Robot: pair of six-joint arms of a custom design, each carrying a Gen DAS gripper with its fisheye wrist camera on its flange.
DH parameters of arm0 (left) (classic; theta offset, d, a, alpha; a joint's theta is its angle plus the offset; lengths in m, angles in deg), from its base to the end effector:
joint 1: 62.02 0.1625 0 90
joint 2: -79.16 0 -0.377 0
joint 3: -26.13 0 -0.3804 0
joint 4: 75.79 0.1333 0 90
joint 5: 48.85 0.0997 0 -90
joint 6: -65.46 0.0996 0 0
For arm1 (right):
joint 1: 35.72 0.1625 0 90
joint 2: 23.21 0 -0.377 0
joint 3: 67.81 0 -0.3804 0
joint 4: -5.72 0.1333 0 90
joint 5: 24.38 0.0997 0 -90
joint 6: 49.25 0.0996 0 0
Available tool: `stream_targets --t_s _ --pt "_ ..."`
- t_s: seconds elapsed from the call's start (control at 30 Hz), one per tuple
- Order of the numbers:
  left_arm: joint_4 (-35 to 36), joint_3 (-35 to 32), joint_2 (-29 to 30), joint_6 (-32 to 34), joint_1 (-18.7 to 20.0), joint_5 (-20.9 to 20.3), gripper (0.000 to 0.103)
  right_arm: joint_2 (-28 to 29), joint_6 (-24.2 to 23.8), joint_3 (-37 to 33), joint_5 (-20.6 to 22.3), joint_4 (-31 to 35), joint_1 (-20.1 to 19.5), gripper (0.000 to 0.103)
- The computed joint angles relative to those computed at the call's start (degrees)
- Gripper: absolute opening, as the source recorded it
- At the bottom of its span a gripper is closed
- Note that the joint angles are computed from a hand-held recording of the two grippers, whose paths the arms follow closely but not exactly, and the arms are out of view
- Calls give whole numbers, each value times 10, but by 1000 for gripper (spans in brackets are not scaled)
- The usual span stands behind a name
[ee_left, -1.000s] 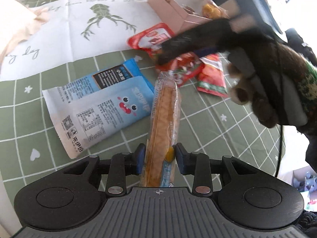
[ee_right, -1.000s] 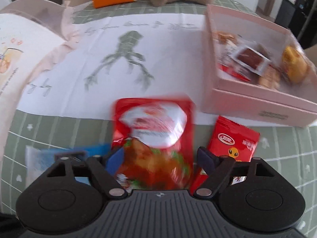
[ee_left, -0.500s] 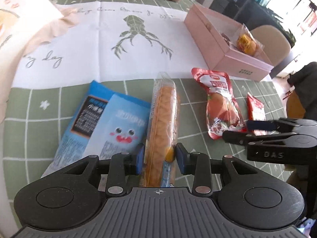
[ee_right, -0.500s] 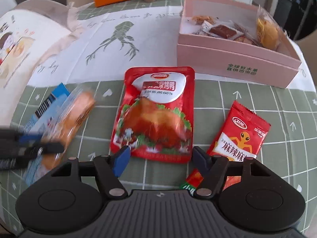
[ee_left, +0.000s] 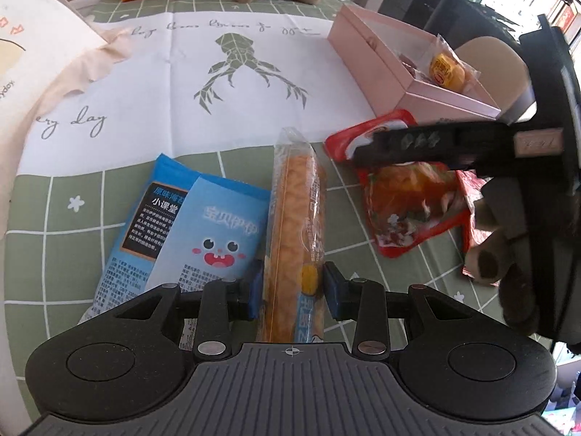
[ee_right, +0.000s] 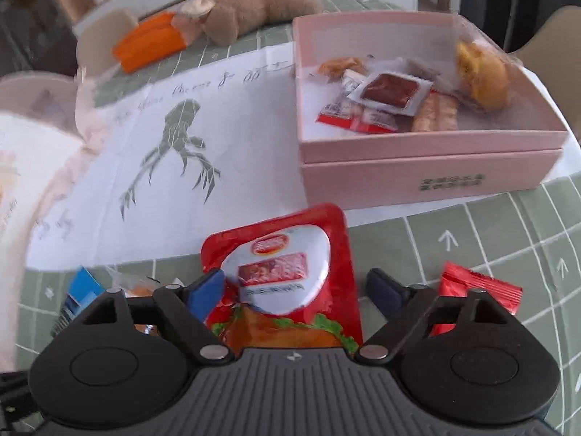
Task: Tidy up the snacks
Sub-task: 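Hold the bread roll with left while right lifts the red chicken packet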
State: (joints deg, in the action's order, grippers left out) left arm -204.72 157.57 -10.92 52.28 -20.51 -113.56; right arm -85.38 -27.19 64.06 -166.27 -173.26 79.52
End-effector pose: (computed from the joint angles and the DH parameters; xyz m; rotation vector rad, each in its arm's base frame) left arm -0.1686 -0.3840 0.1939 0.8401 2.5966 -0.2641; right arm 0.2298 -0.3586 0.1140 -0.1269 -2.3178 0.8115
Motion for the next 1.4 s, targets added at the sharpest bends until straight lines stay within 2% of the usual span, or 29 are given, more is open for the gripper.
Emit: stream_targets --t_s 0.07,0.13,0.2,0.27,0.43,0.53,0.67,0.83,0.97,1.1,1.27,1.33,1.4 --pt "0 0 0 2 1 -1 39 21 -25 -7 -19 1 9 91" --pt "0 0 -1 -3 0 -1 39 15 -33 -3 -14 6 12 87" --pt "2 -1 1 -9 0 1 40 -6 -29 8 -1 28 20 71" --pt "5 -2 3 -9 -3 5 40 -35 -13 27 17 51 24 62" --pt "14 3 7 -6 -19 26 40 -85 23 74 22 82 44 61" --pt "15 4 8 -11 -21 30 40 -96 23 102 23 60 57 63" --pt "14 4 8 -12 -21 31 40 -84 37 115 17 25 64 81" --pt "14 5 8 -16 -23 32 40 -38 14 124 14 -68 67 103" --pt "14 6 8 -15 -25 36 40 1 -14 104 -32 -25 93 103" --pt "14 6 8 -15 -24 35 40 -39 -40 105 7 19 76 103" --pt "14 5 8 -15 -24 35 40 -95 -34 143 86 -55 34 103" --pt "15 5 8 -14 -23 36 40 -95 -31 149 90 -83 27 103" --pt "14 6 8 -16 -24 36 40 -79 -25 138 63 -72 37 103"
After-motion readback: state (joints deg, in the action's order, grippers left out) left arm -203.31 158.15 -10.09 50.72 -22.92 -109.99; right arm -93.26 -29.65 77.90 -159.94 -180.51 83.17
